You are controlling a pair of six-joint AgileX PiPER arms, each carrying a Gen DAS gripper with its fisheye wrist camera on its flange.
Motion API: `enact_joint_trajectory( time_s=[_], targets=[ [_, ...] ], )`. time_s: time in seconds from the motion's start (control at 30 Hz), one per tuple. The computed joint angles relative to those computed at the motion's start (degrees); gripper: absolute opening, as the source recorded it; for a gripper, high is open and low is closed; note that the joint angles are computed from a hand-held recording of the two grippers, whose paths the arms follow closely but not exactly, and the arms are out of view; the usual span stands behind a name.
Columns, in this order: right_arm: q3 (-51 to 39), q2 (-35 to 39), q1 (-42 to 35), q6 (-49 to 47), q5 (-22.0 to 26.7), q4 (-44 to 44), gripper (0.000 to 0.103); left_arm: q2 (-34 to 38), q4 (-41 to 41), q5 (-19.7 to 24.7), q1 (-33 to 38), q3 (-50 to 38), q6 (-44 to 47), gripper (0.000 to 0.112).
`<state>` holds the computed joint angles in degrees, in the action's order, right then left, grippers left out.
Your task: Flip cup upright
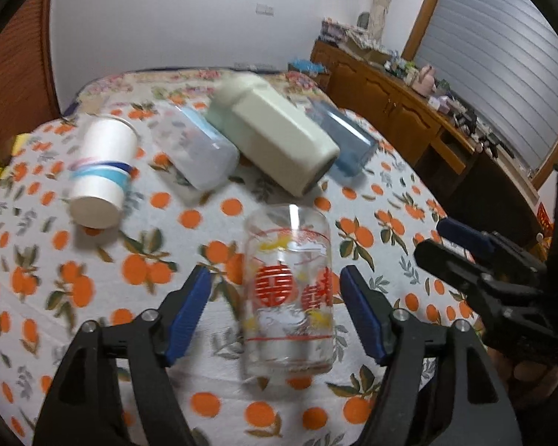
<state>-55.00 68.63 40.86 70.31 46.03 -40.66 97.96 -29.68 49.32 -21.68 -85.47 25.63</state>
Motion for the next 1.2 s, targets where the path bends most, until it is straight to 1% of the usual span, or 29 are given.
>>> enact_joint_trajectory(
  time_s=[0.2, 0.3, 0.5, 0.6, 0.73, 0.83, 0.9, 1.03, 1.2],
  targets=[
    [-3.4, 3.2, 0.6, -0.9, -0.1, 2.1, 0.074, -5.0, 2.8, -3.8, 2.8, 4.2, 1.3, 0.075],
    [-5.9, 5.7, 0.9, -1.7, -0.1, 3.5, 0.074, -6.9, 4.0, -6.3, 4.2, 6.6, 1.7, 0.078],
    [-10.6, 10.5, 0.3, -5.1, -1.0, 8.1, 0.074, -9.0, 2.3, -8.6, 7.6, 9.6, 4.5, 0.079],
    [-13.4, 13.5, -1.1, -8.2, -1.3, 12.1, 0.074, -9.9, 1.5, -10.2, 8.7, 11.0, 5.3, 0.079],
    [-17.1, 16.8, -2.9, -11.8, -0.7, 16.9, 0.074, -10.0, -0.8, -10.3, 10.6, 11.7, 6.7, 0.079],
    [-20.6, 19.8, -4.0, -14.1, 1.6, 19.9, 0.074, -10.2, -1.3, -10.3, 11.2, 12.2, 6.9, 0.079],
    [-22.3, 21.1, -4.7, -15.8, 2.7, 21.5, 0.074, -10.5, -0.3, -10.7, 11.1, 12.5, 5.9, 0.079],
    [-25.3, 23.8, -5.7, -17.2, 5.4, 22.5, 0.074, -11.0, -1.3, -10.4, 11.5, 12.8, 6.5, 0.079],
    [-24.9, 24.5, -7.4, -19.8, 4.5, 25.8, 0.078, -11.4, -1.1, -10.3, 11.6, 12.8, 6.4, 0.079]
  ],
)
